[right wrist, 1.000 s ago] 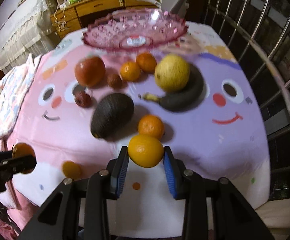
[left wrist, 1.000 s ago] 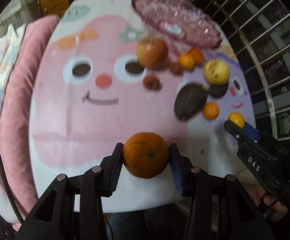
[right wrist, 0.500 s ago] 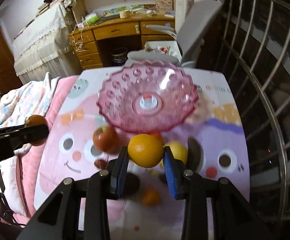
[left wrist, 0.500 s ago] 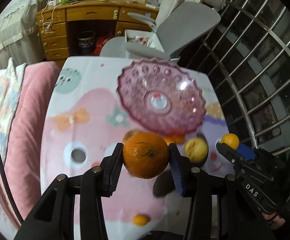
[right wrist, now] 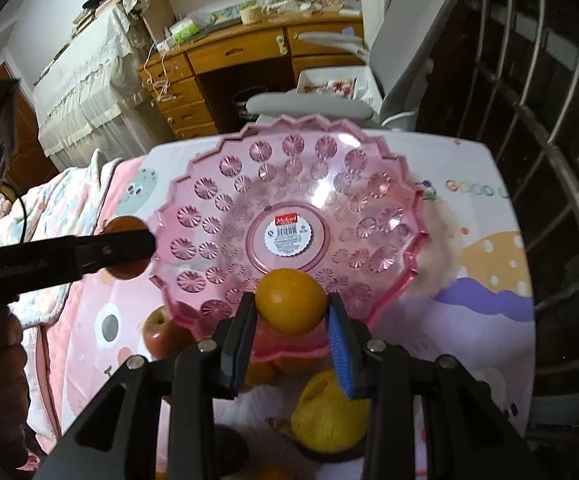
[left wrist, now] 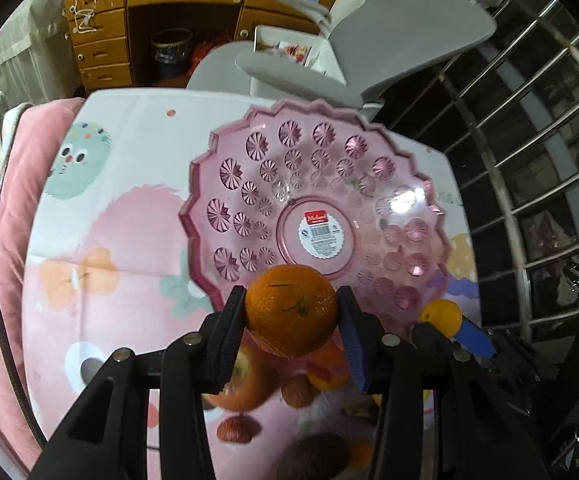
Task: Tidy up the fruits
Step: 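Carry both fruits over the pink glass bowl and open both tools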
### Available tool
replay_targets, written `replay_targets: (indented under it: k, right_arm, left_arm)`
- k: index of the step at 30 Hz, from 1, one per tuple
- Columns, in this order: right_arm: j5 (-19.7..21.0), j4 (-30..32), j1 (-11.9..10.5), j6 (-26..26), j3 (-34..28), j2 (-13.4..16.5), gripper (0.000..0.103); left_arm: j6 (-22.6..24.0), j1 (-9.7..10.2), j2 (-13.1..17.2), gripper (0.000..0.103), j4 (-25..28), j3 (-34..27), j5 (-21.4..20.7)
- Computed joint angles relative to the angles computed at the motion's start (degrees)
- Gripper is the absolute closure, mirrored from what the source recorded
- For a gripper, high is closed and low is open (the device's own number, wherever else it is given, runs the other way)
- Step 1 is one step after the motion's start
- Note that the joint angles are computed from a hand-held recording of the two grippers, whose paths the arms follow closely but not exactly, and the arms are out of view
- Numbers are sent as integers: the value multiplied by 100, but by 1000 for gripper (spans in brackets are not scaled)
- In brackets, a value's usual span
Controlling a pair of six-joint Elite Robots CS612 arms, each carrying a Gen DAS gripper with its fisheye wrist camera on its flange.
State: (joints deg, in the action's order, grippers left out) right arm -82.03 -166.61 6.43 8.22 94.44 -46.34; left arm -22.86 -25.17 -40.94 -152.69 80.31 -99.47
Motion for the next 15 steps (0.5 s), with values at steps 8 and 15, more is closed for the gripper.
replay_targets:
  k: [8,15]
  right_arm:
    - [298,475,-75,-76,-281,244,68]
    - [442,816,-123,-141,-390,295,67]
  left_arm:
    - [24,-52,340,59,612,-476,115]
    - [1,-106,327,40,752,-518,166]
